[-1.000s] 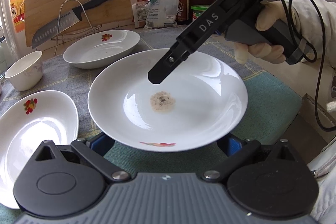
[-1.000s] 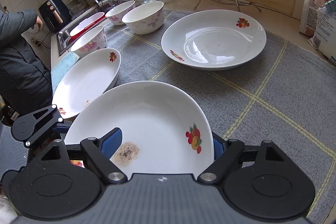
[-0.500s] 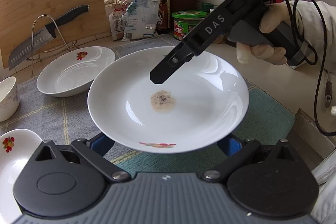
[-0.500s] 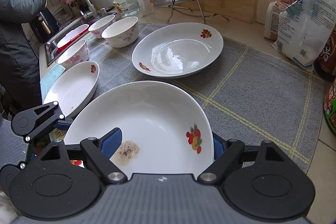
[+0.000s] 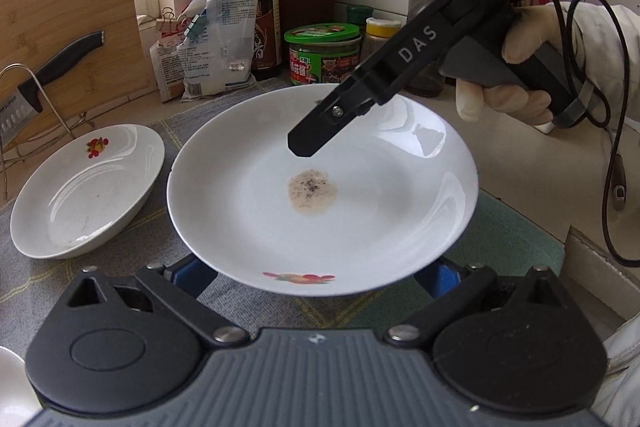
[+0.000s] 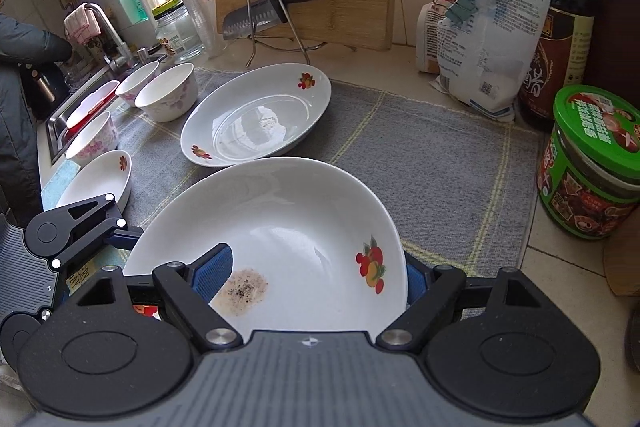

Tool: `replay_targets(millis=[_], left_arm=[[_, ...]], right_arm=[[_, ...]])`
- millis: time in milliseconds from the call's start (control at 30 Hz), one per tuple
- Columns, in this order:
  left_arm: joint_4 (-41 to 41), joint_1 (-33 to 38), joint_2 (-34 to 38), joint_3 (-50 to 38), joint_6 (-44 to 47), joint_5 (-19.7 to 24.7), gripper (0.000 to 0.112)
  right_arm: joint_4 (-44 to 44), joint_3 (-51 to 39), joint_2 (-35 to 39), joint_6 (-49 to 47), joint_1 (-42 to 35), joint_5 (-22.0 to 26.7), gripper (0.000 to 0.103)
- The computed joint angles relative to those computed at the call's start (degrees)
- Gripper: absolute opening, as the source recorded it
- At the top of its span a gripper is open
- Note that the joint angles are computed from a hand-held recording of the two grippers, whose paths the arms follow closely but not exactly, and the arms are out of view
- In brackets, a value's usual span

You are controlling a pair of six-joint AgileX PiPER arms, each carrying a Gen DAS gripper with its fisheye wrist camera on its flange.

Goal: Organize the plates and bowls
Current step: 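Carry the stained plate with the right gripper toward the green jar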

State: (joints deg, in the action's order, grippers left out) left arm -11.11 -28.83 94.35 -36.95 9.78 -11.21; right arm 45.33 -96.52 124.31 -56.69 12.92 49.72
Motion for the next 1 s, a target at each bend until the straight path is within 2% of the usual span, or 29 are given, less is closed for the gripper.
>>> replay_targets(millis=[167,433,867,1000], left_arm=[[17.09,2.18,3.24,-3.43,-14.19,0.69,0.102],[35.01,4.00,7.67,-8.23,-29.88,0.99,0.102],[50.84,5.03,12.82,-14.44,-44.56,2.16,0.102],[51.40,5.00,13.84,-15.50,-45.40,2.35,0.102]], right_arm=[[-0.46,-1.18,1.21,1.36,-1.00,-0.93,0.089],[-2.42,-4.53,3.63,4.04,-1.90,-1.17,0.089],[-4.55,-10.11,7.69,6.93,-2.82,-1.21,0.089],[-4.99,-11.29,8.64,7.39,-2.89,-1.28,0.089]])
